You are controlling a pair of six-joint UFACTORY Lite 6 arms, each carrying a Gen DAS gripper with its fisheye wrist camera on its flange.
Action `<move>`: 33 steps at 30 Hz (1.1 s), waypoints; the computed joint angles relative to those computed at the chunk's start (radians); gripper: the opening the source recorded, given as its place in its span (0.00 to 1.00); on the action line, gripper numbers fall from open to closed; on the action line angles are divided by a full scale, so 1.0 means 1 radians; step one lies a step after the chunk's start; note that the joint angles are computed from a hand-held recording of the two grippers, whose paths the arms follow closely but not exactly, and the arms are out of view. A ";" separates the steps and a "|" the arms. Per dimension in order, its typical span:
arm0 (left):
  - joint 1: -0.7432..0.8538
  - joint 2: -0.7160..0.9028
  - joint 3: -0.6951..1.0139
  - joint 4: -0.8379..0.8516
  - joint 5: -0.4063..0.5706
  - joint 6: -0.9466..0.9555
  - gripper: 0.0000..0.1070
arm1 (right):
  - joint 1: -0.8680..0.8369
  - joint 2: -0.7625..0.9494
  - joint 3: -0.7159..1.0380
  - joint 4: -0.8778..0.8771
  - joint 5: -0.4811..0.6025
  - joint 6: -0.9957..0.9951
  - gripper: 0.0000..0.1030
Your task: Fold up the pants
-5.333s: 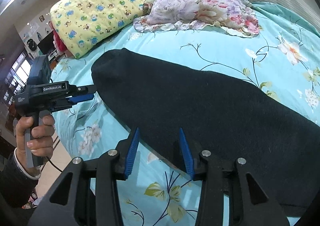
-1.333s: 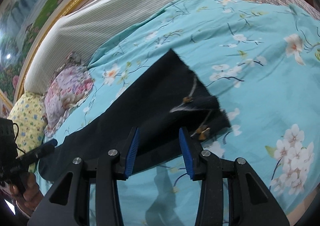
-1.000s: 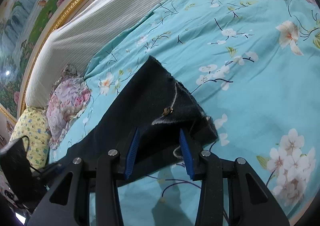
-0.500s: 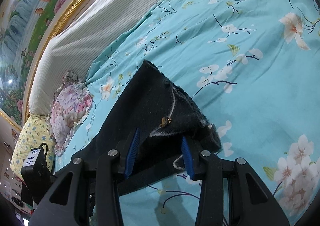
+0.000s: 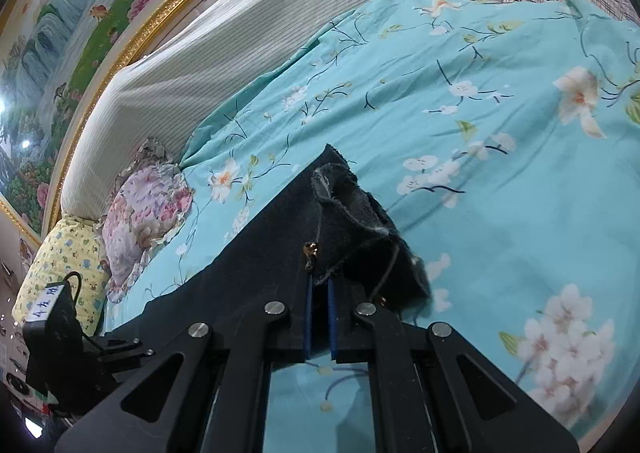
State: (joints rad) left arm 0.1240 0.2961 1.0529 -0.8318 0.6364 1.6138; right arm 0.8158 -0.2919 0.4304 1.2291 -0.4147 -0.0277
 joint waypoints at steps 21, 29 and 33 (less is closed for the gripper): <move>-0.075 0.214 0.397 0.088 0.225 -0.313 0.36 | 0.016 -0.085 -0.135 -0.022 0.005 0.190 0.36; -0.154 0.521 0.849 0.167 0.367 -0.526 0.47 | 0.036 -0.065 -0.170 -0.204 -0.033 0.492 0.42; -0.199 0.713 1.145 0.207 0.486 -0.645 0.49 | -0.017 0.008 -0.146 -0.411 -0.057 0.678 0.42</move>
